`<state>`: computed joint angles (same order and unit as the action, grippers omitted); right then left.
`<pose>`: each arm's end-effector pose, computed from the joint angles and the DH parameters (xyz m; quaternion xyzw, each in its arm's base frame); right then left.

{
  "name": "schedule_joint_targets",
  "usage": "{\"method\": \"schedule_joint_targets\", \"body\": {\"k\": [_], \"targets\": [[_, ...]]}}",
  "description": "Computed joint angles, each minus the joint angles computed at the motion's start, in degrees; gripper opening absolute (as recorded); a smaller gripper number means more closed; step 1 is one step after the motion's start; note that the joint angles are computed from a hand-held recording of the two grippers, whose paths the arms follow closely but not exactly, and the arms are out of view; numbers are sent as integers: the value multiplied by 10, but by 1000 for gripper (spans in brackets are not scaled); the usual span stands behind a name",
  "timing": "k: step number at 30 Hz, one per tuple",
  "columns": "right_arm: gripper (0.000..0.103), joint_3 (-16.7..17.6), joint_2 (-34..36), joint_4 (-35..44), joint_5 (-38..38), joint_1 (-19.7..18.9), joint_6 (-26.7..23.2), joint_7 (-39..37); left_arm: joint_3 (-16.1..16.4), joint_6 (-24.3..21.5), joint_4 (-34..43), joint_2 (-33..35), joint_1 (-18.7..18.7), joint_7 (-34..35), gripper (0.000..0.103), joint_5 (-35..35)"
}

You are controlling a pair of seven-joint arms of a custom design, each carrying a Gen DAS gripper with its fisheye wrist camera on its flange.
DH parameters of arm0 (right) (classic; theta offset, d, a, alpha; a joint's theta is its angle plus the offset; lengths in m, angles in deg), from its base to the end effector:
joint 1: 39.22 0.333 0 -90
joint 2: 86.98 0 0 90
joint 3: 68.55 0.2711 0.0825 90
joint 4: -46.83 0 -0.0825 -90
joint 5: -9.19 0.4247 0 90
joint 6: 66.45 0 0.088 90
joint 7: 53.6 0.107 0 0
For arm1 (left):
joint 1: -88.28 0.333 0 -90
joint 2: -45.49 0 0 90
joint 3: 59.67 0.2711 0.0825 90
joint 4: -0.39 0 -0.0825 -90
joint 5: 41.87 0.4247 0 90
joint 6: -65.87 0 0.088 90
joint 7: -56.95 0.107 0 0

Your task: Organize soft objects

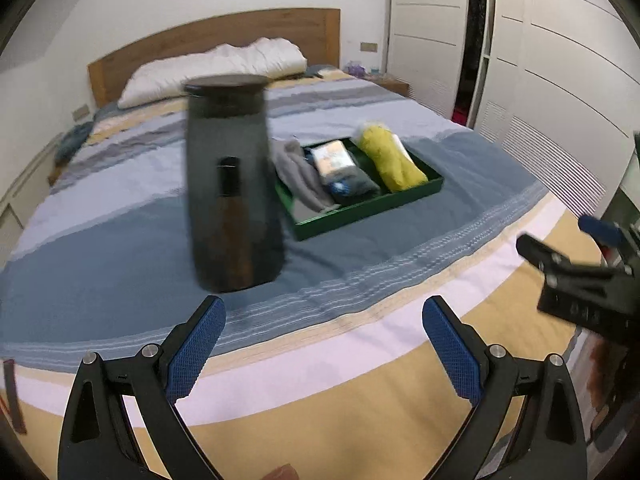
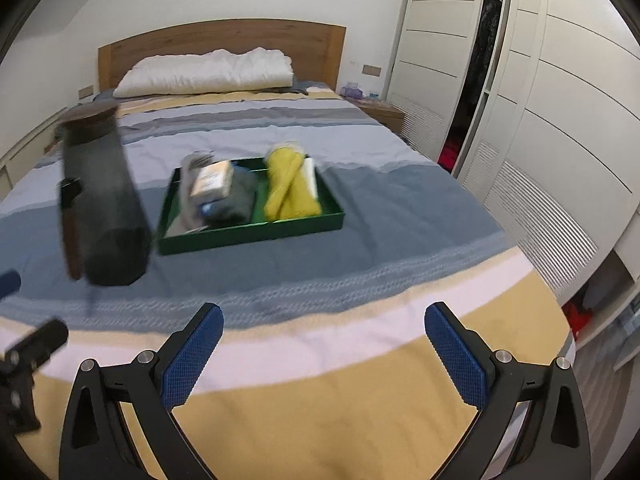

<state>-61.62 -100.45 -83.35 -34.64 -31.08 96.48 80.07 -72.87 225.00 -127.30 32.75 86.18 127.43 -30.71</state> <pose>0.5360 0.1843 0.4730 -0.6828 0.5838 -0.3405 0.2775 0.5548 -0.1656 0.4912 -0.6220 0.6844 -0.2857 0.2512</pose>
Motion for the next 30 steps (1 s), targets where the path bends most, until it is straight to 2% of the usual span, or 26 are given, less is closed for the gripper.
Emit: {"method": "schedule_joint_targets", "body": {"k": [8, 10, 15, 22, 27, 30], "targets": [[103, 31, -129, -107, 62, 46, 3, -4, 28, 15, -119, -146, 8, 44, 97, -68], [103, 51, -166, -131, 65, 49, -3, 5, 35, 7, -149, -185, 11, 56, 97, -93], [103, 76, -246, -185, 89, 71, -17, 17, 52, -8, -222, -289, 12, 102, 97, -140], [103, 111, -359, -241, 104, 107, -70, 36, 42, -18, -287, -391, 22, 146, 101, -163], [103, 147, -390, -241, 96, 122, -104, 68, 36, -24, -321, -444, 33, 157, 101, -166], [103, 160, -395, -237, 91, 135, -118, 86, 17, -27, -334, -465, 54, 150, 101, -156]]}}
